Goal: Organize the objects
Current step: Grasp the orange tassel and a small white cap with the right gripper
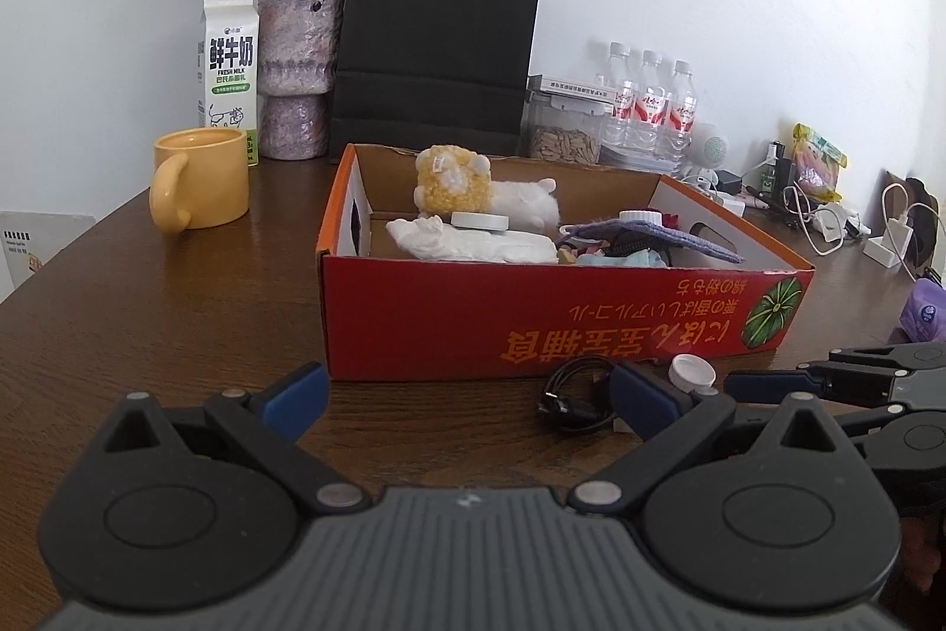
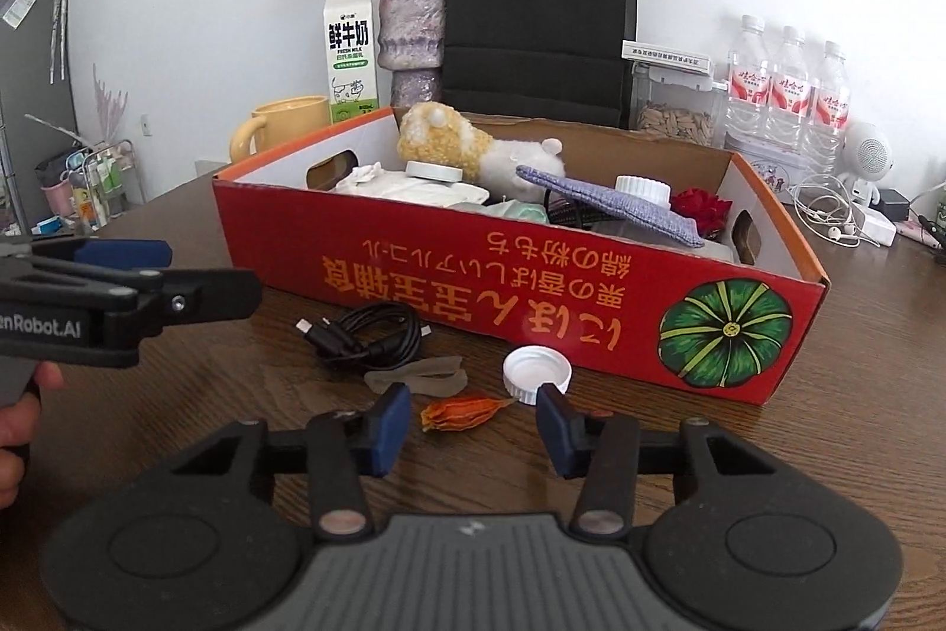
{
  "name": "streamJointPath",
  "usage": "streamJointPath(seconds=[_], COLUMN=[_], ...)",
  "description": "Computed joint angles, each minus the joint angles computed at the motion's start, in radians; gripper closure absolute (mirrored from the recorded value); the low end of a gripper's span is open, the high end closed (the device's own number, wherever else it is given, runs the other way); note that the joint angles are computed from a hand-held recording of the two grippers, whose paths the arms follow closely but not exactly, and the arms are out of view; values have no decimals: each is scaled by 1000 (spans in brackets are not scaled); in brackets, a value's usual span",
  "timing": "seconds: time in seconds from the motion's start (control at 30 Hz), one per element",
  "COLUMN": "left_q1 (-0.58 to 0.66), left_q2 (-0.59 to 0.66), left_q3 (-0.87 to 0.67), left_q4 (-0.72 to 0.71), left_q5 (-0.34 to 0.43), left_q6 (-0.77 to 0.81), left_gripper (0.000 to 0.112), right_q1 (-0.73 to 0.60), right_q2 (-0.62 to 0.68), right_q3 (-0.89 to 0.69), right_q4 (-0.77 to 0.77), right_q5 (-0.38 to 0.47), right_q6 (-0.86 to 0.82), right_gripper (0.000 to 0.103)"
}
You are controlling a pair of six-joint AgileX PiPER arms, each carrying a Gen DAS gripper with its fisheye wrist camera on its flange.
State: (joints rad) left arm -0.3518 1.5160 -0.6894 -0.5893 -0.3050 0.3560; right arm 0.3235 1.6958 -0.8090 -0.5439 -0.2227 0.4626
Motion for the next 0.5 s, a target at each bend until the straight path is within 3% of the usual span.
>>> streamJointPath(seconds=[0.33,0.5], left_q1=[5,6], left_q2=[15,21], left_q3=[-21,-29], left_q4=[-58,-80], left_q5=[37,52], left_q6=[59,86], left_gripper=[9,9], right_q1=[-19,-18], right_q2=[41,43], right_q3=[-68,-68], right_q4=[-329,-376], right_q5=[35,22], right_q6=[301,326], right_gripper=[58,64])
